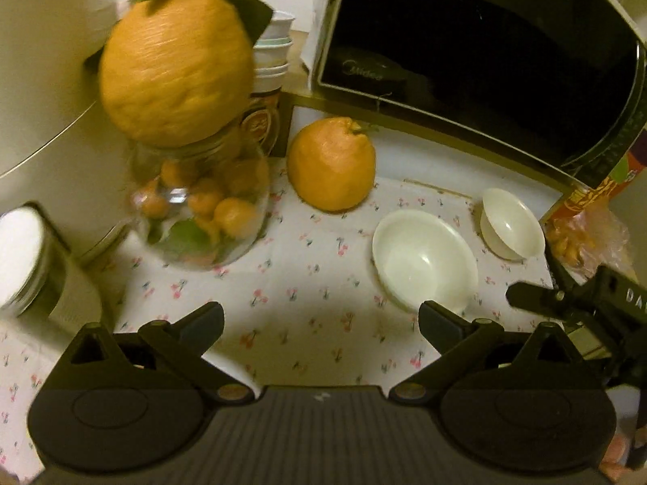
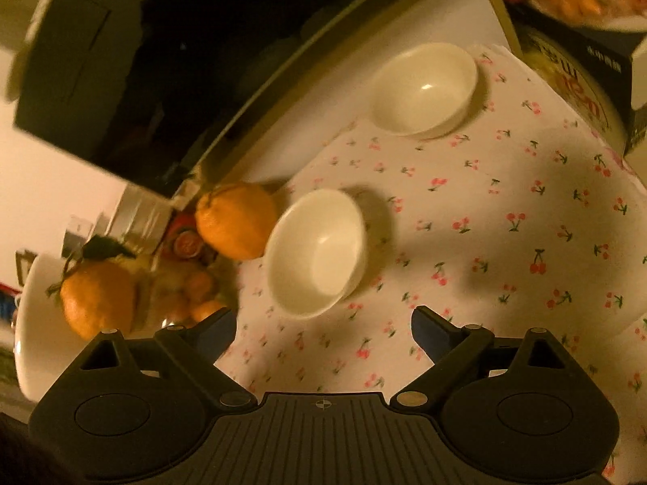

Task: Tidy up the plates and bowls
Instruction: 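Move both grippers back to the second white bowl near the microwave, then grasp the rim of the second white bowl with both grippers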

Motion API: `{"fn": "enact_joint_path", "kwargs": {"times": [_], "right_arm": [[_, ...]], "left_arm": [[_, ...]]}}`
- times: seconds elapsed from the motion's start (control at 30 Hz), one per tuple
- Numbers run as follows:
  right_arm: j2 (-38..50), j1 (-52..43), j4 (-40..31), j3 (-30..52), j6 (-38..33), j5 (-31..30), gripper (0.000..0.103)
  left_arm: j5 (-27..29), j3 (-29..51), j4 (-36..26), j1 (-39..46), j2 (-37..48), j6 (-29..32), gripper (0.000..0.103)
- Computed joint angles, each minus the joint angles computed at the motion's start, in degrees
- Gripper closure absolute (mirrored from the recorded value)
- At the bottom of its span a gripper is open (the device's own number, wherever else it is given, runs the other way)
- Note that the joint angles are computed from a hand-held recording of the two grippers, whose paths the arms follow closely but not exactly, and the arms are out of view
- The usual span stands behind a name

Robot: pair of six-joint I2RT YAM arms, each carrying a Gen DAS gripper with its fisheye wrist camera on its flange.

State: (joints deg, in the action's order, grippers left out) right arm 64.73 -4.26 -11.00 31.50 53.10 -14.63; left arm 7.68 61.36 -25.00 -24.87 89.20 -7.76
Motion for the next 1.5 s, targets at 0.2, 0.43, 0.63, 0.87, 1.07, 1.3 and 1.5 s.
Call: {"fn": "enact_joint_path", "kwargs": {"times": [0.2,0.43,0.63,0.87,1.07,1.3,1.5], "right_arm": [[5.24,-4.65,7.07,-2.15,-1.01,-1.88,0.008],[10.63,-6.14,11.58,-1.53,1.26,-4.96,0.008],[12.14,-4.51,13.14,-0.35,2.16,-2.86,0.017],[15.63,-4.05,14.42,0.51,3.21,-2.18,0.045],[16.20,-4.14,15.31,0.24,3.72,-1.51,0.068],[16.57,-4.07,17.02,-0.51,3.07,-2.08,0.085],[16.77,-3.50,16.62,-0.19,2.15,-2.44,0.092]], "left_arm": [[-0.62,3.42,3.00,-1.21,5.65,-4.32,0.001],[3.99,4.43,7.16,-1.92,10.29,-5.32,0.014],[4.77,5.97,8.08,-3.23,13.06,-5.65,0.040],[3.72,5.93,10.10,-4.76,14.39,-5.35,0.063],[2.14,5.79,12.13,-5.51,15.19,-4.71,0.078],[1.26,6.78,11.84,-5.65,16.84,-5.90,0.088],[1.21,5.98,13.13,-5.41,17.27,-5.96,0.096]]}}
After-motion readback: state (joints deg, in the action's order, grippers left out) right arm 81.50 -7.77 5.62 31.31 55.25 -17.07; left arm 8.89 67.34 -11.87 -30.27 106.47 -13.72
